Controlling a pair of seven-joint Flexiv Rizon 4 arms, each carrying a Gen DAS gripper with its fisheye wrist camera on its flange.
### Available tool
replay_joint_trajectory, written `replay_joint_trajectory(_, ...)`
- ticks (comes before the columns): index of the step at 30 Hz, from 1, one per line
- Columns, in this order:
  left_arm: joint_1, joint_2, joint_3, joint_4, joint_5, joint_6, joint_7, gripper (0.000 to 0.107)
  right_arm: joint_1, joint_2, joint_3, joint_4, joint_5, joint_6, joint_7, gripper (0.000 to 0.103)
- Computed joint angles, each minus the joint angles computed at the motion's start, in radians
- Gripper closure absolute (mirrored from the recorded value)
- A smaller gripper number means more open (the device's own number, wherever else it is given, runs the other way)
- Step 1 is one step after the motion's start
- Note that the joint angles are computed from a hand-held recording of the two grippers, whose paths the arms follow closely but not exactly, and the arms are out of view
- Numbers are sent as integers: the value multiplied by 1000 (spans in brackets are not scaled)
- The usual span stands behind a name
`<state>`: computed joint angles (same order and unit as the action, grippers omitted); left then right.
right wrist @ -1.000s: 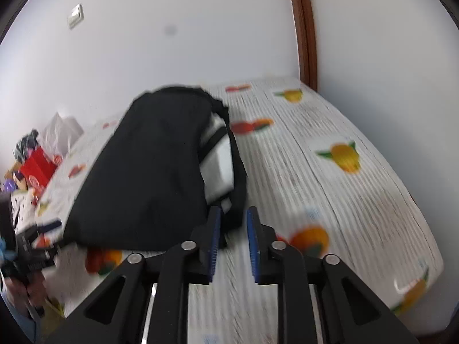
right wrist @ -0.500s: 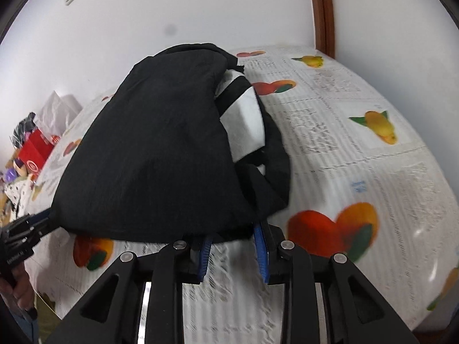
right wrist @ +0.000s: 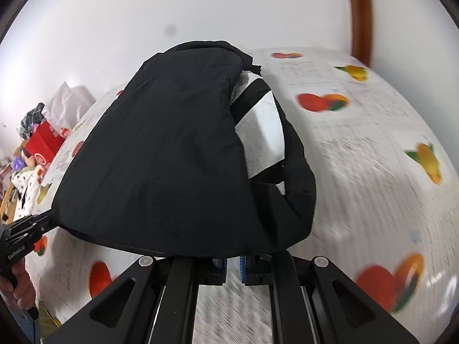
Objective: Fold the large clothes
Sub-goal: 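Lay the folded edge onto the bundle and open both grippers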
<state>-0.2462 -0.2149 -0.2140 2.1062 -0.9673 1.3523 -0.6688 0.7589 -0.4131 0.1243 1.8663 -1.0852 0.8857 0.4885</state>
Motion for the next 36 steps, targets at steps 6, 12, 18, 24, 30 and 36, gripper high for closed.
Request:
replay_joint_trajectory(6, 35, -24, 32, -44, 89, -81, -69, 89, 1, -53, -20, -72, 22, 5, -64, 96)
replay_joint_trajectory(12, 56, -30, 39, -65, 155, -137, -100, 85, 12, 10, 4, -21, 68, -43, -81, 86)
replay_joint_trajectory(18, 62, -33, 32, -60, 177, -124, -109, 61, 28, 95, 41, 13, -4, -112, -106, 69)
replay_joint_trajectory(24, 54, -26, 27, -56, 162, -129, -97, 55, 8, 54, 24, -74, -64, -128, -133, 67)
replay_joint_trajectory(30, 45, -56, 51, -97, 269, -151, -200, 55, -43, -11, -24, -105, -105, 30, -25, 74)
replay_joint_trajectory(36, 63, -62, 35, -107, 297, -153, -218, 55, -19, -13, -65, -93, -146, 40, 63, 101)
